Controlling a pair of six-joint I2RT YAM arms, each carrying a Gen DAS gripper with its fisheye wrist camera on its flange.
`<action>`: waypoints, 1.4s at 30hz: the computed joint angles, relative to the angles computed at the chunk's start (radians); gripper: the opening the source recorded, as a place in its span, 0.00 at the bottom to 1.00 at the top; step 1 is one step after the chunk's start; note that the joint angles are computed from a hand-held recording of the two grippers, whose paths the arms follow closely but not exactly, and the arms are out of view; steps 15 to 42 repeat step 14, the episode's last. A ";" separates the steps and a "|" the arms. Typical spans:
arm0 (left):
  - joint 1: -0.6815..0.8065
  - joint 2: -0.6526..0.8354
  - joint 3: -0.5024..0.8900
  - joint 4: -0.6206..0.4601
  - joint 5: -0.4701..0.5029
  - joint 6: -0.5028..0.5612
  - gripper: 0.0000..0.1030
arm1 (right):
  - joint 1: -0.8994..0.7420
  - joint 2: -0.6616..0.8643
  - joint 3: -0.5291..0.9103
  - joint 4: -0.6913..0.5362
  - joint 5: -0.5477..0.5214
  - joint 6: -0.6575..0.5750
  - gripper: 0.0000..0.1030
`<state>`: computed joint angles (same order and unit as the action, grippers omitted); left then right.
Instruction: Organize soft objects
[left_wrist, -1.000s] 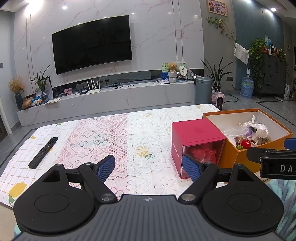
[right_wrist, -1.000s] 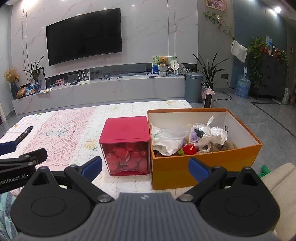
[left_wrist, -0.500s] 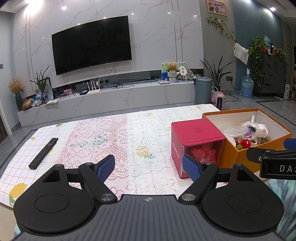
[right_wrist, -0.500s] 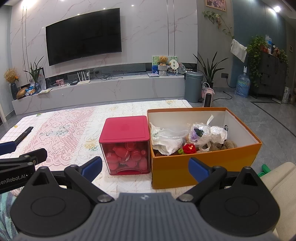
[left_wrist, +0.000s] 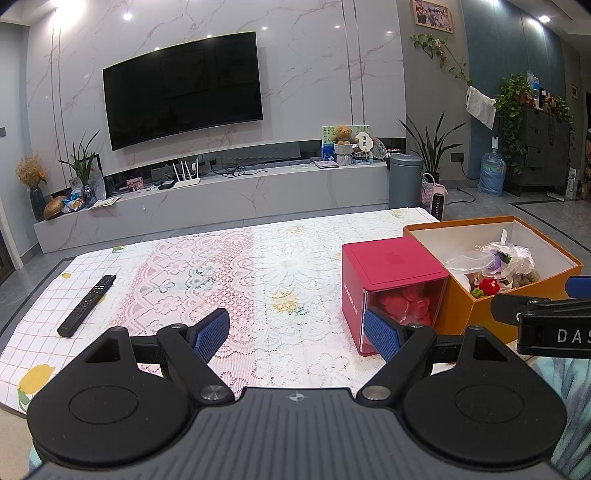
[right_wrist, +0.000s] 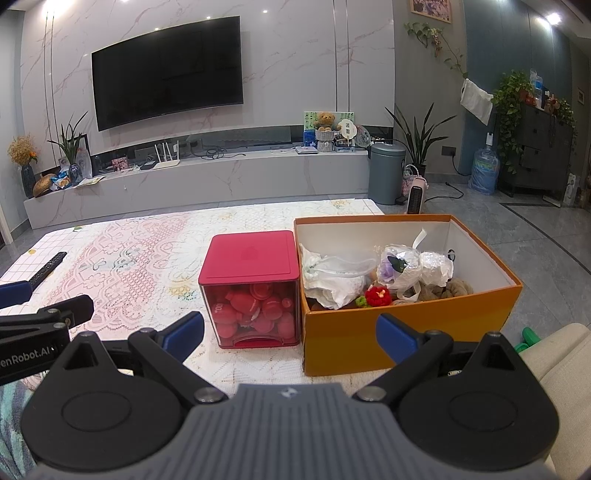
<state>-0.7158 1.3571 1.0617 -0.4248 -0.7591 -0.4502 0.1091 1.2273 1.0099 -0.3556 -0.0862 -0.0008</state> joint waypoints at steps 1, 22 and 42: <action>0.002 -0.003 -0.003 0.002 0.002 0.002 0.94 | 0.000 0.000 0.000 0.000 0.000 0.000 0.95; 0.001 -0.005 -0.006 0.007 0.007 0.009 0.94 | 0.002 -0.003 -0.007 -0.001 -0.001 -0.002 0.95; 0.001 -0.005 -0.006 0.007 0.007 0.009 0.94 | 0.002 -0.003 -0.007 -0.001 -0.001 -0.002 0.95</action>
